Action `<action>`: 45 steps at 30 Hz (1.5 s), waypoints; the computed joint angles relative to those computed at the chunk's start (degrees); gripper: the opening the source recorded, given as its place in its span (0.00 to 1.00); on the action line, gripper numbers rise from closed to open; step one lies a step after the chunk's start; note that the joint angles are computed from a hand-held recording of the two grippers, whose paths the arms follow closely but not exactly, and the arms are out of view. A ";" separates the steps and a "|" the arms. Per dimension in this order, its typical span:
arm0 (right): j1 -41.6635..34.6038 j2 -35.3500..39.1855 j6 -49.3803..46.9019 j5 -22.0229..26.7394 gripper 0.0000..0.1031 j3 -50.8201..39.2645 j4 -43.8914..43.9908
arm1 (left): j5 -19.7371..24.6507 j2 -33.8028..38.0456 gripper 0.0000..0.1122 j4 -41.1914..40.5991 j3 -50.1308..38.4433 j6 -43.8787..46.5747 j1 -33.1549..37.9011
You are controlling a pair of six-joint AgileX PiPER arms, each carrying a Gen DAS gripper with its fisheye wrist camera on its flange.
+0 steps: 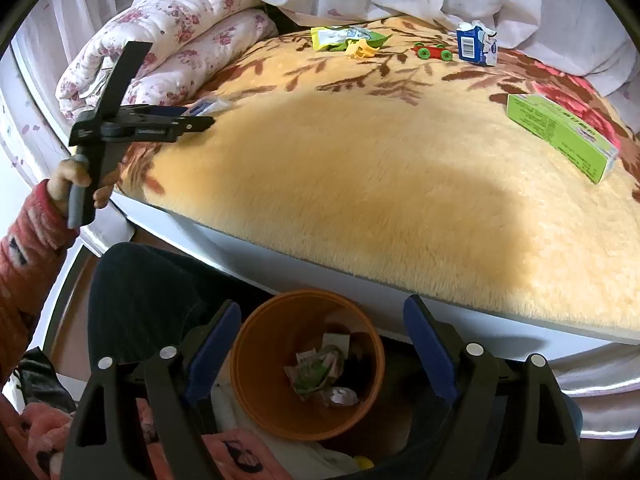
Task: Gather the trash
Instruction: 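Grasp the white-blue medicine strip packet with the left gripper, then grasp the green medicine box with the right gripper while the left holds the packet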
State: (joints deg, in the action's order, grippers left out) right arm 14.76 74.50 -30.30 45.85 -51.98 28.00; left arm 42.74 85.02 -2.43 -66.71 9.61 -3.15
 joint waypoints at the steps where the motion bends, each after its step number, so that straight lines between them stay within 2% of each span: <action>1: -0.08 0.26 0.04 0.03 0.80 -0.28 0.08 | -0.19 0.49 0.65 -1.36 -0.40 0.90 0.51; 6: -0.67 1.14 -0.27 -0.47 0.80 -1.05 0.79 | -0.23 1.00 0.19 -8.79 -1.20 4.10 2.18; 8: -0.96 1.40 -0.35 -0.74 0.80 -1.40 1.08 | -0.91 0.46 0.11 -9.86 -0.67 3.57 2.11; 11: -2.12 1.58 -0.97 -1.22 0.80 -2.07 1.91 | -1.94 -1.23 0.06 -13.26 0.60 4.02 2.13; 16: -7.28 2.33 -1.28 -4.09 0.80 -5.02 2.06 | -3.96 -6.40 0.05 -15.50 3.83 2.74 -1.26; 18: -9.94 3.67 -0.99 -5.97 0.85 -7.19 1.67 | -5.20 -8.76 0.05 -15.27 5.44 1.02 -3.99; 21: -14.85 7.21 -1.90 -7.86 0.87 -11.34 3.36 | -6.49 -11.21 0.05 -15.40 7.20 -1.46 -7.85; 24: -22.05 13.64 -4.22 -4.37 0.87 -18.08 9.89 | -7.17 -12.70 0.05 -14.56 8.37 -4.09 -11.35; 29: -29.31 25.27 -1.14 1.69 0.87 -29.59 14.29 | -7.48 -13.94 0.05 -12.46 9.16 -7.80 -14.92; 35: -33.22 36.91 1.69 9.66 0.87 -40.25 20.48 | -6.84 -14.04 0.05 -8.94 9.33 -11.90 -16.48; 39: -32.29 40.65 3.72 10.37 0.89 -45.31 20.43 | -6.69 -14.45 0.05 -8.69 9.57 -12.57 -16.47; 43: -29.13 43.26 7.22 8.04 0.88 -49.31 15.55 | -6.66 -14.62 0.05 -7.78 9.40 -13.75 -16.84; 45: -27.72 44.42 8.98 7.35 0.85 -51.16 13.35 | -6.74 -14.76 0.05 -7.34 9.53 -14.23 -17.05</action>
State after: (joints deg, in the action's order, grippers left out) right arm -12.96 118.92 -21.32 53.20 -103.14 41.35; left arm 36.00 70.27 -9.77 -57.18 -4.62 -20.19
